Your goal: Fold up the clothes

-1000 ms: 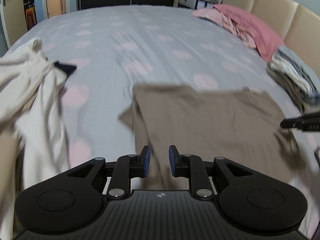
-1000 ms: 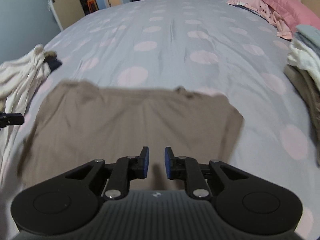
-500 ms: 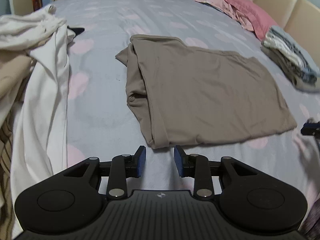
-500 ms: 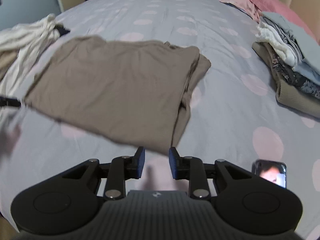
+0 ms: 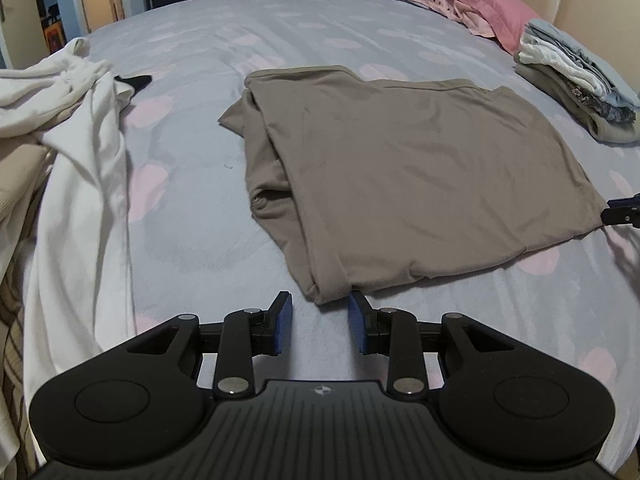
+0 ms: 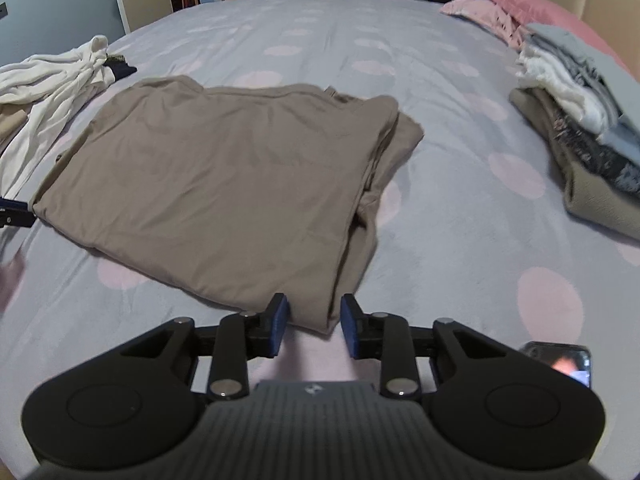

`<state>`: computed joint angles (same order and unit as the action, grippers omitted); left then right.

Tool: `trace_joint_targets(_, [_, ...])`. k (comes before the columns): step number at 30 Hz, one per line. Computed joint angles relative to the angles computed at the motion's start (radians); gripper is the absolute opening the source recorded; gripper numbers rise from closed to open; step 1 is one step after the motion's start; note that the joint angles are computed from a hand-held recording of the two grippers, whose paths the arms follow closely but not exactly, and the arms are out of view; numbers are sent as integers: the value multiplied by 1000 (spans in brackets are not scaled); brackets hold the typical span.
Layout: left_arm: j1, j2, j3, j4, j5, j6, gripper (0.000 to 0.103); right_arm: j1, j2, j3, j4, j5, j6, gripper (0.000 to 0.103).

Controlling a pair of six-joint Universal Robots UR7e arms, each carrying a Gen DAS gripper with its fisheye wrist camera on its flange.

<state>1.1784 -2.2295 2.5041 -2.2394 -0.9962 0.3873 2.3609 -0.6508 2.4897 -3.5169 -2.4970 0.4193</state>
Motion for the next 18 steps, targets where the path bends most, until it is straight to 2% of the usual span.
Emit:
trace_joint_targets(1, [5,6,-3,-2,-13,9,25,-6,3,-3,6,4,0,15])
trace_joint_targets(2, [5,8,-4,1,-20,17,11,-8,7,-5,11,-1,6,13])
trace_joint_targets(3, [4,8,-4,4,-24,24,6,-10,9,-6,13,-4,10,8])
trace_joint_targets(5, [-15,-8,0,11,-5,34,2,-13,-9,-10,53,-11,49,5])
trace_joint_targets(9, [-23,-33,-35,70,19,51,1,3,-52,-15,152,-50,134,3])
trace_joint_targets(13, [24,-9,-72,58,71,44,0,0,-82,-7,210,-64,179,3])
trace_joint_targets(15, [55,-1,-93,50,60,25,0,-7,-85,0,193,-49,173,3])
trace_joint_targets(18, [33,-30,-88,62,66,31,0,-2,-91,-4,211,-25,152,5])
